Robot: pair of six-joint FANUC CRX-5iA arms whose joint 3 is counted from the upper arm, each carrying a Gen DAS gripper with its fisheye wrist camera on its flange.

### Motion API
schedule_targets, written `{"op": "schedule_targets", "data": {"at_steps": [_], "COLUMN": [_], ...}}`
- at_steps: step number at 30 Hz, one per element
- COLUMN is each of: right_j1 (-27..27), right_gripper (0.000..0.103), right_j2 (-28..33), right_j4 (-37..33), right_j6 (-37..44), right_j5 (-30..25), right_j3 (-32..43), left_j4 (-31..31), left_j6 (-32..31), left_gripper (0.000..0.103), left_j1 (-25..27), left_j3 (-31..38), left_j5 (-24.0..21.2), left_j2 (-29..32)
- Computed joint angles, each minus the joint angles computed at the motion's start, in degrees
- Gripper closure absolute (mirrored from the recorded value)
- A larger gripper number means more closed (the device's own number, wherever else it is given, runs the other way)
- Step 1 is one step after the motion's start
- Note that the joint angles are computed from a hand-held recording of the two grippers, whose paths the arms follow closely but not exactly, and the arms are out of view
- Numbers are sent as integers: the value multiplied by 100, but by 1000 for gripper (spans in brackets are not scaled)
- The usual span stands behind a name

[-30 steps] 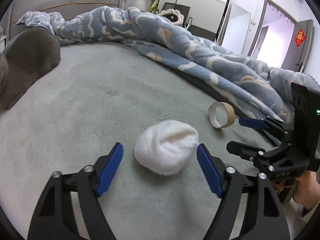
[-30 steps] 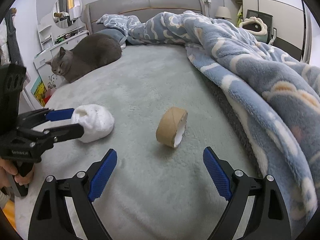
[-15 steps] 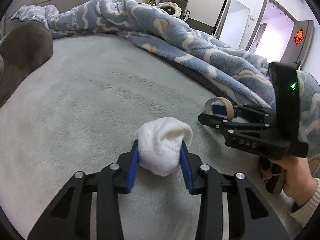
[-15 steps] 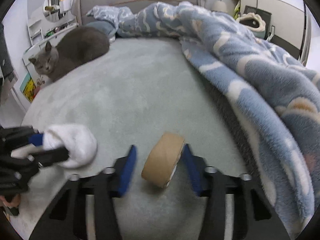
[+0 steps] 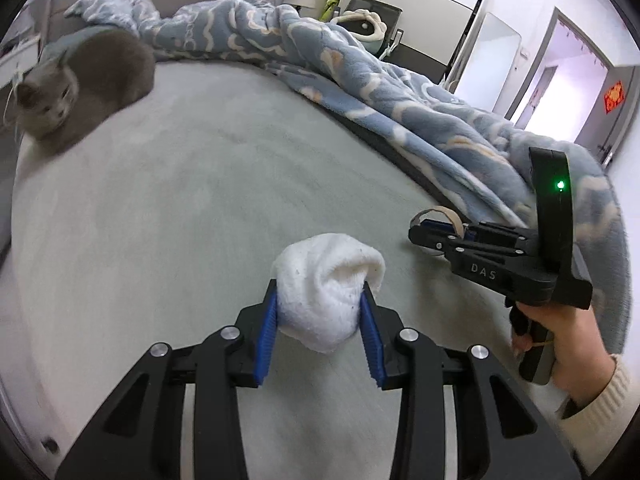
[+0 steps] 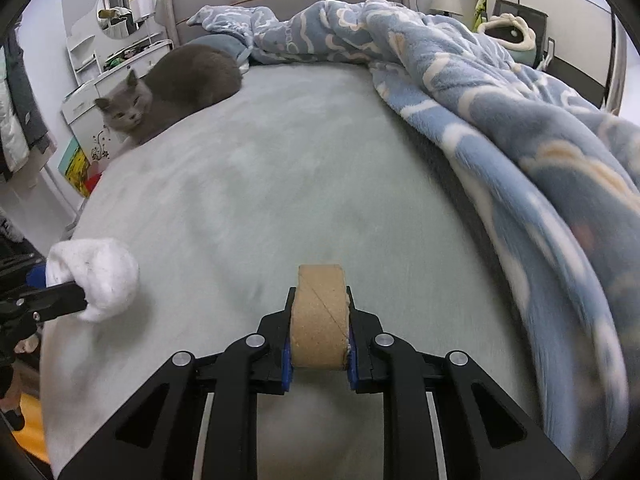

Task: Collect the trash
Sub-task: 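Lift the tissue and tape roll and carry both over the teal bin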

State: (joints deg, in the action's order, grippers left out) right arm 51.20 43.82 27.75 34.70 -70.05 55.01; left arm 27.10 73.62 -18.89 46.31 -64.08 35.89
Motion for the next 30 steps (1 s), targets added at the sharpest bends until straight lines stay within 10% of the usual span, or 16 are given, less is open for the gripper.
{"op": "schedule_targets", "data": {"at_steps": [17,30], "right_j1": [1517,2285], "right_gripper": [83,83], "right_j2": [-2156,-2461], "right_j4": [883,1142], "right_j6": [-2401,-3339], "right_j5": [276,365], "right_j3": [-3020,-3646], "left_j4": [-391,-1135], "left_j6": [235,1300], "left_gripper": [63,63], "left_j1": [-520,-549], "left_j3": [-3304,-4998], "left_j5": [599,1022], "left_j2": [-2695,-4346]}}
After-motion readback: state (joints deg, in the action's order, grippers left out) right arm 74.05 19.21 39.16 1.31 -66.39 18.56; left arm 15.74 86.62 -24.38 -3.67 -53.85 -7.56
